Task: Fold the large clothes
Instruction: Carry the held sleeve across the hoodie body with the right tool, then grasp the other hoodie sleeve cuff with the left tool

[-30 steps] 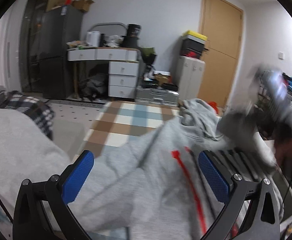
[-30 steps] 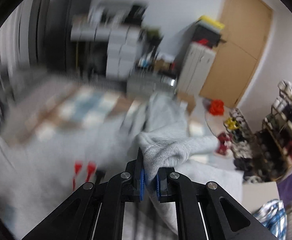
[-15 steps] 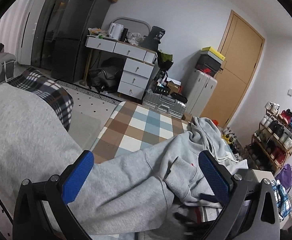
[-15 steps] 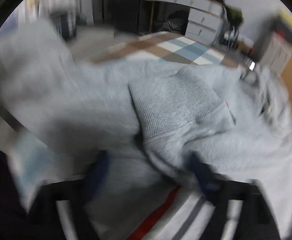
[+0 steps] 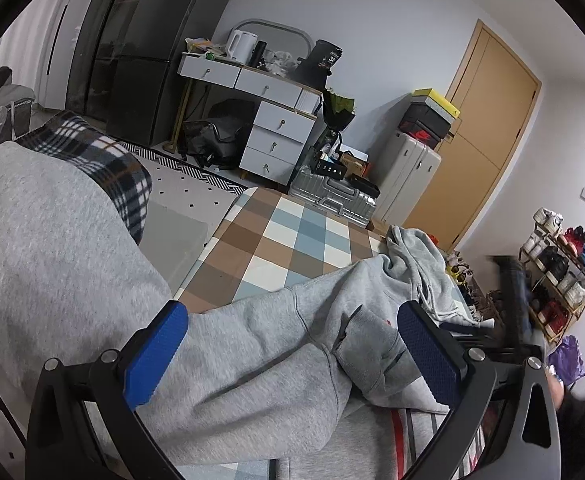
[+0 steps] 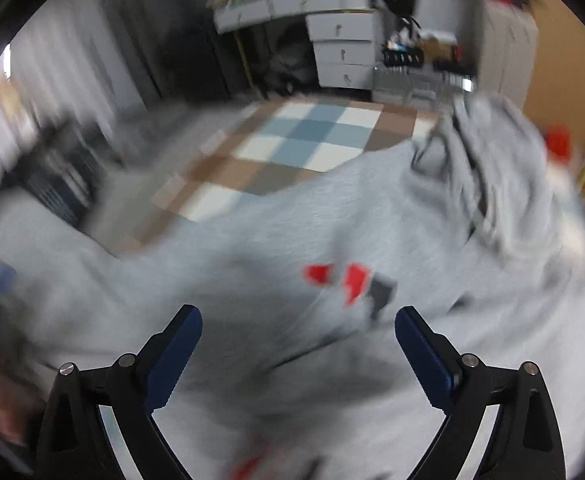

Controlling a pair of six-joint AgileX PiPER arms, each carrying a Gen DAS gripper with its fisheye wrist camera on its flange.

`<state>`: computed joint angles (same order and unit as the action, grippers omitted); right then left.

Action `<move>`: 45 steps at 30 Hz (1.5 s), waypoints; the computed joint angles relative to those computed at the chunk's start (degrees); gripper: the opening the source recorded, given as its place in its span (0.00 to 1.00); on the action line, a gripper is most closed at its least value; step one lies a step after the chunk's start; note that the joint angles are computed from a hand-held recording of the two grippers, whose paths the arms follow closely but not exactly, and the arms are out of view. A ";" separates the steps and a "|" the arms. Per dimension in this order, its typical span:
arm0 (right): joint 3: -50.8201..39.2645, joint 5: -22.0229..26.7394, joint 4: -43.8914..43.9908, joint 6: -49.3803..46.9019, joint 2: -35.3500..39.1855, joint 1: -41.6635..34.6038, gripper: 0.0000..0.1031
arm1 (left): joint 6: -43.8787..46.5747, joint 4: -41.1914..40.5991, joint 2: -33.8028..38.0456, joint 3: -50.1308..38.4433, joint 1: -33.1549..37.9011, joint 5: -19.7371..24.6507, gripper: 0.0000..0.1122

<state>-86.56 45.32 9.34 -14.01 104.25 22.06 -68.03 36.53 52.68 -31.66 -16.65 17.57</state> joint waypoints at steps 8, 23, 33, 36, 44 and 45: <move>-18.75 14.77 -6.42 -9.34 18.05 3.91 0.51 | 17.38 -15.65 0.83 -0.92 2.86 -1.39 0.91; -28.43 18.00 14.64 -20.27 17.89 -0.43 0.19 | 24.52 -22.09 1.09 -1.99 1.57 0.17 0.91; -21.55 12.75 23.29 -10.85 20.51 -3.18 0.92 | 20.56 -18.81 2.25 -2.65 1.43 1.41 0.91; -4.51 7.86 40.48 -22.71 9.20 -9.91 0.99 | 18.69 -16.72 2.01 -2.63 0.48 1.83 0.91; 35.37 15.02 66.74 -43.20 -16.10 -33.27 1.00 | 3.16 -1.86 1.95 -2.49 -6.29 5.05 0.91; 39.63 15.86 67.69 -44.31 -18.48 -36.06 1.00 | -0.63 1.49 2.23 -2.22 -7.82 5.83 0.91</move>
<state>-46.93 61.18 77.04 -58.31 85.76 -14.00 -68.66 38.03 54.91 -33.88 -24.47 23.40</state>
